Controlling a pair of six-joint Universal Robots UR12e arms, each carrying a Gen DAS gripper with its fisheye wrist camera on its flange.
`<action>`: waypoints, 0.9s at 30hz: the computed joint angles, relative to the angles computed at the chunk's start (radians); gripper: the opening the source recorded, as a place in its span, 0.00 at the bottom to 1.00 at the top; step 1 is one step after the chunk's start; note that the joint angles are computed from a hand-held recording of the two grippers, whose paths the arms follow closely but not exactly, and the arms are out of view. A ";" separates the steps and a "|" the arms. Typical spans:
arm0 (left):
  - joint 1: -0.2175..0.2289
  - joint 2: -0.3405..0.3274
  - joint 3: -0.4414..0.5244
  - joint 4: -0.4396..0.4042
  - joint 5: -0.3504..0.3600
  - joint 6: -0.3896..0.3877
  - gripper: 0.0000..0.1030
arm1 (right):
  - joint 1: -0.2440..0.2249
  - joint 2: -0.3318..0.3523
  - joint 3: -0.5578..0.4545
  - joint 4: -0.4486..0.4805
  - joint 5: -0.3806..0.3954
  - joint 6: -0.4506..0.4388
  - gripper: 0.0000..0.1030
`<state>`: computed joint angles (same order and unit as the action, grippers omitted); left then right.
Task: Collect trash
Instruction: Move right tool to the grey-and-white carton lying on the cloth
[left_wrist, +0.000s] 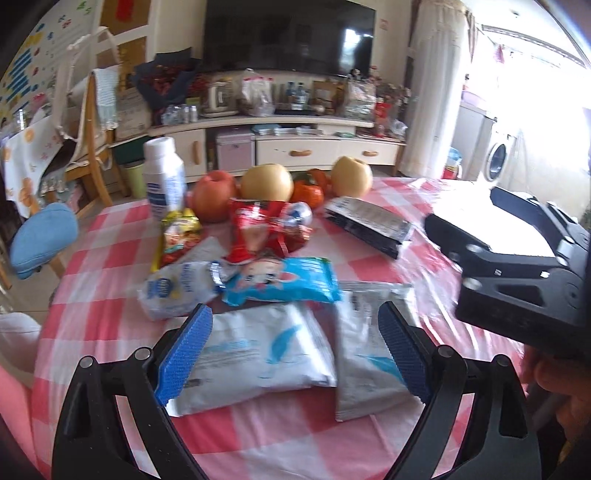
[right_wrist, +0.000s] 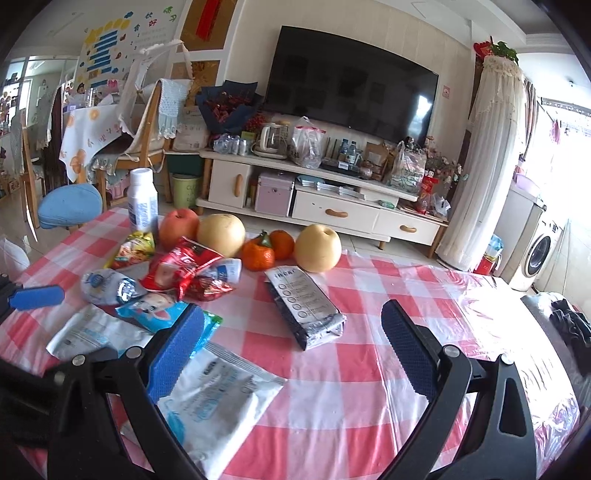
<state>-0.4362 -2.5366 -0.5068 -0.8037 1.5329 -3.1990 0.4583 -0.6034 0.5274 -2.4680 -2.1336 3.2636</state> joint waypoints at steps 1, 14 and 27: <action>-0.001 -0.001 0.001 -0.004 -0.027 0.004 0.88 | -0.001 0.002 -0.002 0.002 -0.004 -0.003 0.94; -0.031 -0.059 0.091 -0.104 -0.097 0.076 0.88 | -0.020 0.003 0.002 0.021 -0.012 -0.003 0.94; -0.032 -0.198 0.356 -0.302 -0.088 0.039 0.88 | -0.025 0.013 -0.011 0.035 -0.016 -0.007 0.94</action>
